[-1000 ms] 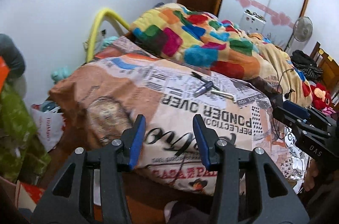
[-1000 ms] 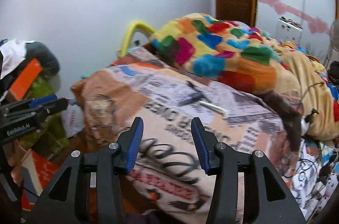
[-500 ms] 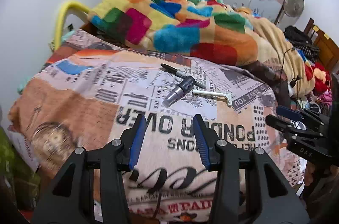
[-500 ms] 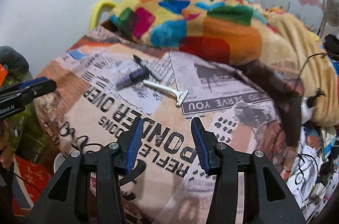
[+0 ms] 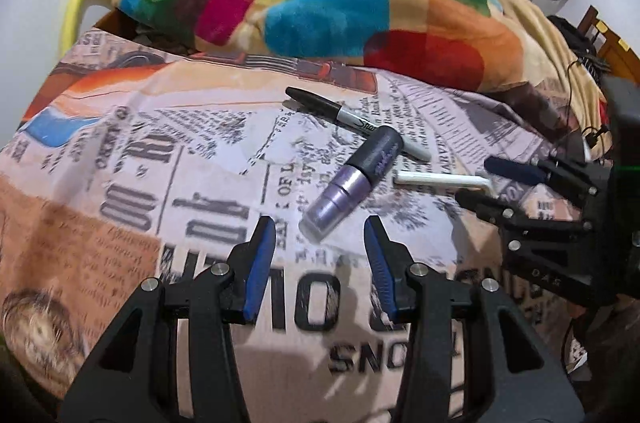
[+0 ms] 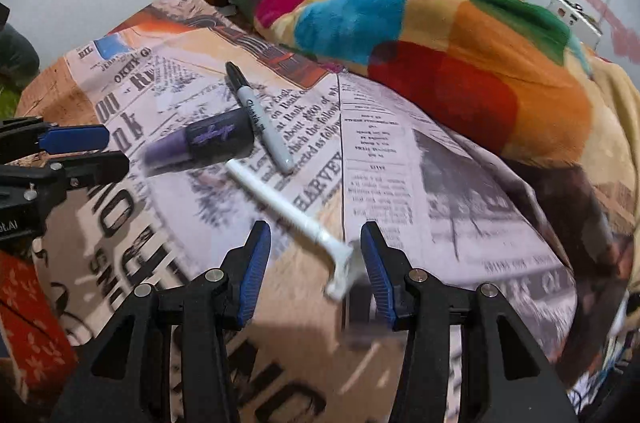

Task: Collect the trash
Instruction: 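Grasp the purple cosmetic tube with the left tool while the right tool grasps the white razor, then carry the cosmetic tube and razor with both tools over the white bin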

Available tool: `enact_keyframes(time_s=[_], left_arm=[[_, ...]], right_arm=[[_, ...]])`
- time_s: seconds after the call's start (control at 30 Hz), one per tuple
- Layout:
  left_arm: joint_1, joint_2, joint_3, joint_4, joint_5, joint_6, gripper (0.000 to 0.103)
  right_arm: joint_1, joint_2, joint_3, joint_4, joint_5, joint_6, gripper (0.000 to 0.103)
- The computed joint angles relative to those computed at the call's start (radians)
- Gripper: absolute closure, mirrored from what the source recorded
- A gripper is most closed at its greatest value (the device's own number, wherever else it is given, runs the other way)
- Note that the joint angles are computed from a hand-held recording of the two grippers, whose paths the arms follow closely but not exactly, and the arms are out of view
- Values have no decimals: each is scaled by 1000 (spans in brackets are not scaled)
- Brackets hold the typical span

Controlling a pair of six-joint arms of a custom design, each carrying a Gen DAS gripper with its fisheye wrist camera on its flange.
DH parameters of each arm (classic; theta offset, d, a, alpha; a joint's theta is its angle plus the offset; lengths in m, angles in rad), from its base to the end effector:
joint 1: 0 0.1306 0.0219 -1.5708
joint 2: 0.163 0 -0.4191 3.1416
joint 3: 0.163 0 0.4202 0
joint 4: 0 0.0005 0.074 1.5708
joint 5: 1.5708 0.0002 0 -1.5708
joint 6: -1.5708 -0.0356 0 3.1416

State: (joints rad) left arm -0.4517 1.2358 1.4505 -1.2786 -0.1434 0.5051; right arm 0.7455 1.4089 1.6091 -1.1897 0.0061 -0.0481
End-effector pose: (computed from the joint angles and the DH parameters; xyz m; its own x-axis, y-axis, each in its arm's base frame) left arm 0.3741 -0.1764 0.5374 -0.8672 -0.1116 -0.4853 -0.0572 0.9904 -0.1256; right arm 0.3636 0.3347 0.5416 -0.6459 -0.5308 -0.5487 -0.6455 0.7634 0.0213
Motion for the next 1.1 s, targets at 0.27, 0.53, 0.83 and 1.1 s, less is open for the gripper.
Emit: enact_keyframes(time_s=[0.27, 0.53, 0.83, 1.1], left_arm=[[37, 51, -12, 83, 71, -60, 58], [12, 63, -17, 152, 68, -61, 58], [-44, 60, -6, 99, 20, -5, 79], [-108, -9, 9, 46, -21, 91, 79]], right_arm=[[-13, 20, 13, 6, -57, 74, 59], [-37, -7, -20, 21, -126, -19, 94], [-33, -59, -47, -7, -122, -174, 94], [-14, -109, -5, -47, -79, -242, 94]])
